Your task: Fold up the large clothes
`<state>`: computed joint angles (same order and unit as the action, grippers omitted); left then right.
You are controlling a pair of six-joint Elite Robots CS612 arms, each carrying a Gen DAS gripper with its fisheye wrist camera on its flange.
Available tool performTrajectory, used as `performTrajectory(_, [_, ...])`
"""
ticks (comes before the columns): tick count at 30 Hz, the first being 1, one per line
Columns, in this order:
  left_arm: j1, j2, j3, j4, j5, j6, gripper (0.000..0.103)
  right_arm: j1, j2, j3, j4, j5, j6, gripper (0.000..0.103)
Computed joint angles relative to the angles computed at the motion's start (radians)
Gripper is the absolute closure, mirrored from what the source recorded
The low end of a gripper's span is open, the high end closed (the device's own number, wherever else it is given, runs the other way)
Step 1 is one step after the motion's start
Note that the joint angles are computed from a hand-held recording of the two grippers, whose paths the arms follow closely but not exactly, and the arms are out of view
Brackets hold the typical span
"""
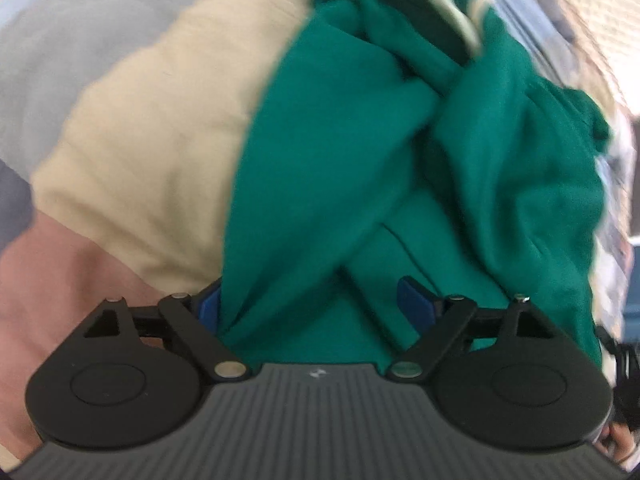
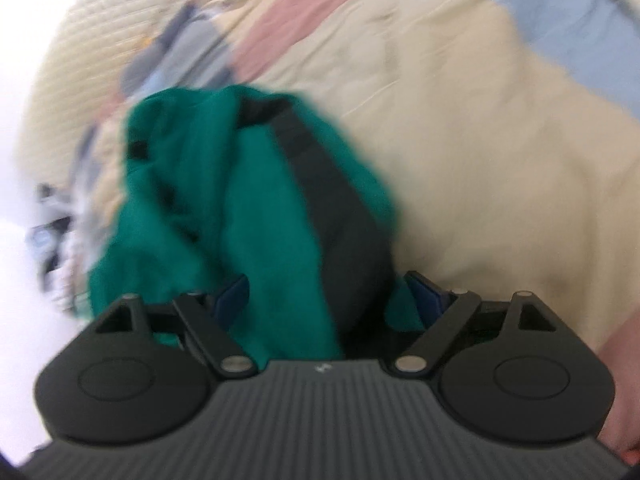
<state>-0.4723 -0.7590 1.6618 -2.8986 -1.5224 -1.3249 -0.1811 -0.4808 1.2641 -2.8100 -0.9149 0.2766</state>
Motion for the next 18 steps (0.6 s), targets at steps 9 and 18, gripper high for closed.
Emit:
performTrajectory(9, [-0.031, 0.011, -0.086, 0.221, 0.039, 0.122, 0.012, 0.020, 0.003, -0.015, 0.156, 0.102, -0.213, 0.018])
performTrajectory(18, [-0.057, -0.040, -0.017, 0.158, 0.140, 0.046, 0.083, 0.024, -0.010, -0.006, 0.167, 0.026, -0.268, 0.083])
